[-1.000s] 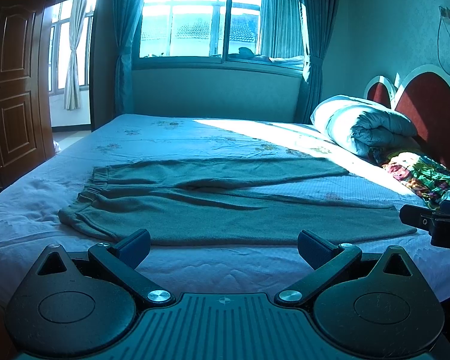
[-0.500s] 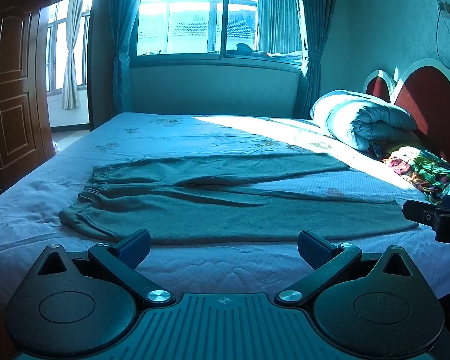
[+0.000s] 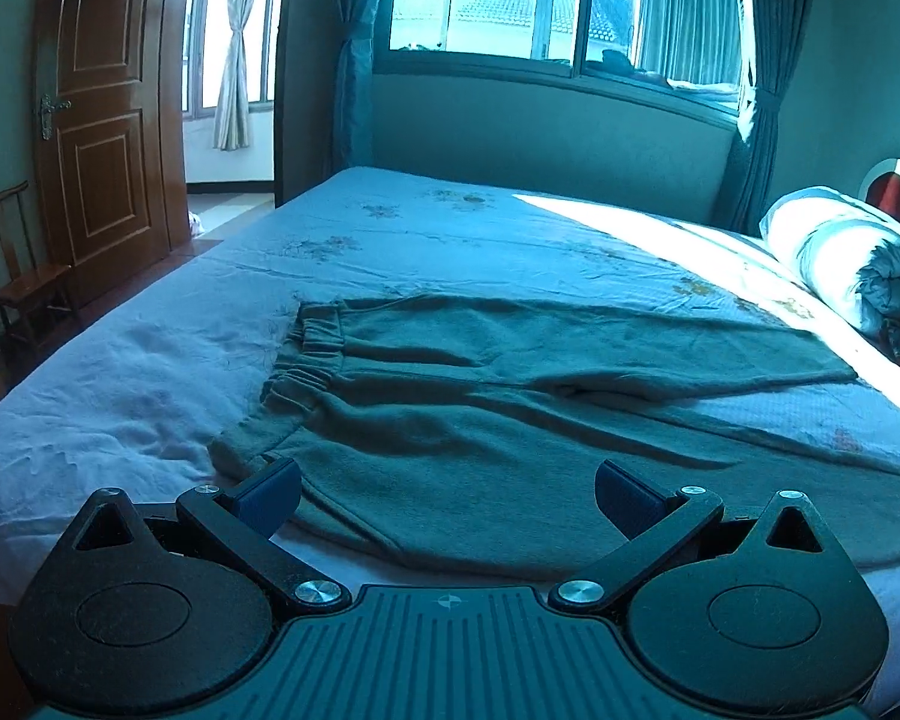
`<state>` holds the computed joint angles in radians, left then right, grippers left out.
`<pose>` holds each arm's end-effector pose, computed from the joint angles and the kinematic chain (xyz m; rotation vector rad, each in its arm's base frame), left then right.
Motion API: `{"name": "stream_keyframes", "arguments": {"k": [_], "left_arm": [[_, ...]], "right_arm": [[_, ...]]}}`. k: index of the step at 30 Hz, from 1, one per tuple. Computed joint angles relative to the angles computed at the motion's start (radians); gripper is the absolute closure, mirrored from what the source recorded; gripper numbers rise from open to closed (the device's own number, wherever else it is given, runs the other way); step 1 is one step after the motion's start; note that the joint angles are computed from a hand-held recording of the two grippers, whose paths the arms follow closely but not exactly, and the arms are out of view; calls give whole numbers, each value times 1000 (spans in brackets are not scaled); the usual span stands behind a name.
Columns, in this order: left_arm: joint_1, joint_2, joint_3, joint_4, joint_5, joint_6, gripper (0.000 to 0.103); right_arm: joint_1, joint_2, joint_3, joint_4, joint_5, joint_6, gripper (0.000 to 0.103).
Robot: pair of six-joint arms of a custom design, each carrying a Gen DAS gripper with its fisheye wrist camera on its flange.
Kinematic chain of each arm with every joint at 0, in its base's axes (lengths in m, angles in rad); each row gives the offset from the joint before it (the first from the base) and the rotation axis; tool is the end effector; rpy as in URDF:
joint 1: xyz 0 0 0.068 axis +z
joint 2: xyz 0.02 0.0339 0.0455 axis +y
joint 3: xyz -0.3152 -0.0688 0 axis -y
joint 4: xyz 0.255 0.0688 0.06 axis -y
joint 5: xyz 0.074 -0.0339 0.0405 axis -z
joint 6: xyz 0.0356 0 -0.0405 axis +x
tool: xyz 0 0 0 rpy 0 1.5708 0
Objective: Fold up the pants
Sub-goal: 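Grasp the elastic waistband of the green pants with the left gripper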
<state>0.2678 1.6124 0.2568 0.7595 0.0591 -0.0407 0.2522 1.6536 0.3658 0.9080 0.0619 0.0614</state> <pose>0.2289 0.0606 0.1306 -0.2993 2.1457 0.0665 0.2684 0.0669 0.1589 -0.1452 1.9473 0.1469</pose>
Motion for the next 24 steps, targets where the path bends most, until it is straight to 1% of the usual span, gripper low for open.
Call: {"name": "stream_keyframes", "arguments": {"k": [1, 2, 6, 7, 9, 10, 12, 13, 14, 15, 16, 17, 18, 21, 23, 24], "left_arm": [[48, 76, 63, 4, 41, 19, 0], [71, 138, 118, 5, 48, 28, 0], [122, 346, 394, -116, 24, 85, 0], [141, 411, 487, -146, 26, 96, 0], [163, 505, 654, -248, 14, 93, 0], [179, 565, 759, -301, 30, 88, 0], [188, 656, 923, -391, 27, 91, 0], [193, 721, 1039, -455, 30, 89, 0], [195, 766, 1115, -496, 34, 84, 2], [198, 829, 1221, -550, 39, 77, 9], [199, 894, 1334, -625, 44, 74, 26], [202, 945, 1425, -683, 58, 69, 35], [202, 1011, 1534, -742, 68, 59, 35], [196, 1162, 1786, -868, 71, 73, 35], [198, 1255, 1952, -944, 116, 69, 35], [196, 1289, 2014, -968, 130, 73, 35]], "right_arm": [[-5, 45, 53, -22, -8, 2, 6], [-5, 85, 105, -49, -11, 2, 6], [4, 236, 331, -173, -28, -20, 8], [9, 275, 396, -205, -28, -28, 8], [15, 346, 505, -252, -27, -51, 8], [17, 383, 560, -270, -23, -62, 8], [16, 470, 692, -327, -26, -80, 8], [11, 514, 761, -360, -33, -82, 8], [5, 561, 836, -396, -44, -81, 9], [-2, 619, 931, -445, -57, -78, 11], [-7, 664, 1009, -495, -60, -75, 14], [-11, 715, 1102, -561, -62, -69, 15], [-16, 773, 1206, -628, -67, -62, 18], [-20, 900, 1432, -765, -80, -51, 19], [-16, 955, 1517, -802, -77, -72, 19], [-13, 976, 1547, -810, -78, -81, 19]]}}
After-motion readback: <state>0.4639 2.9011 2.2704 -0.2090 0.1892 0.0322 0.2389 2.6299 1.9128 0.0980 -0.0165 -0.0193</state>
